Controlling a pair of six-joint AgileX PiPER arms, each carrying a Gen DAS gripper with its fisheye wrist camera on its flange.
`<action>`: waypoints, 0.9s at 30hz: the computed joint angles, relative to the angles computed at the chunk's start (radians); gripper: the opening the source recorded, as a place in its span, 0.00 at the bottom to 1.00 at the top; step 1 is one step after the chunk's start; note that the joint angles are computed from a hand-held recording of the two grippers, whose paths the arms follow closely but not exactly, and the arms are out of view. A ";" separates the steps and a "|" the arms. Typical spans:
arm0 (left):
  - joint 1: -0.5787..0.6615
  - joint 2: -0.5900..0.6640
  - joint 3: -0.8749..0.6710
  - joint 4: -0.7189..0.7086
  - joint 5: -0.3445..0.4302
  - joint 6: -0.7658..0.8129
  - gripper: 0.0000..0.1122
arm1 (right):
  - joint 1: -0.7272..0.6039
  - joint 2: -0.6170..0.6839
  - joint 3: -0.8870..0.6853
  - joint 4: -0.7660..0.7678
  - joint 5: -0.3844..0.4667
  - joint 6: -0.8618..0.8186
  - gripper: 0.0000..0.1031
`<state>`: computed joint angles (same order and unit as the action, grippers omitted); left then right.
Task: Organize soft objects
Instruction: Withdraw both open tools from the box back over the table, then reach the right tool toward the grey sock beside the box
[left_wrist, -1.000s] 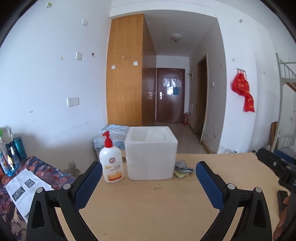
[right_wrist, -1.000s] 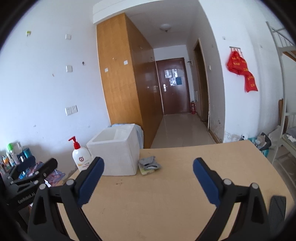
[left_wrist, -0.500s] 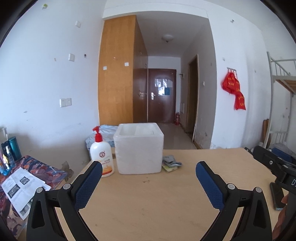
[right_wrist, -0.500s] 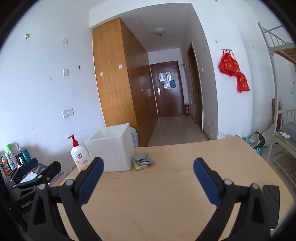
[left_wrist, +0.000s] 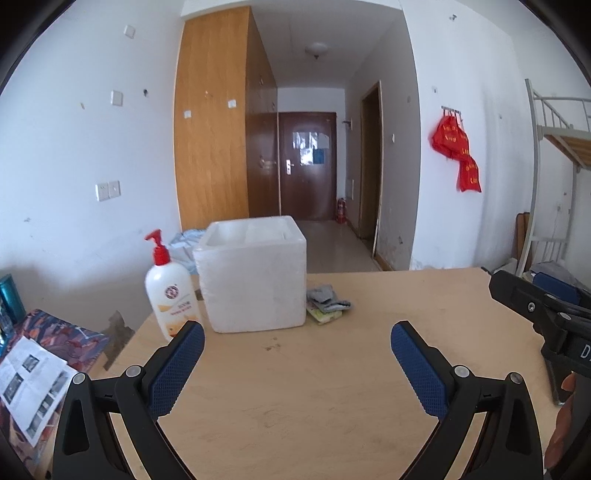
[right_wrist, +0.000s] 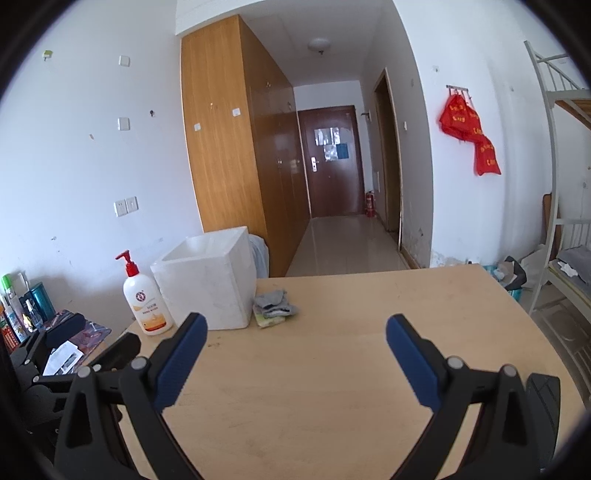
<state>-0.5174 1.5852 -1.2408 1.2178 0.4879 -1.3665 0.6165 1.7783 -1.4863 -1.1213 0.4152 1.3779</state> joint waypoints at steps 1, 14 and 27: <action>0.009 0.015 -0.017 -0.028 -0.012 0.026 0.90 | -0.009 0.011 -0.016 0.034 -0.003 -0.036 0.96; 0.079 0.192 -0.218 -0.307 -0.074 0.320 0.90 | -0.089 0.143 -0.230 0.426 0.015 -0.479 0.96; 0.098 0.416 -0.505 -0.537 -0.014 0.567 0.90 | -0.183 0.399 -0.665 0.852 0.221 -0.973 0.96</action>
<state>-0.4196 2.0013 -1.7463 0.6808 0.4738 -0.7997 0.4339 2.1777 -2.1513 -0.2698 0.6364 0.4051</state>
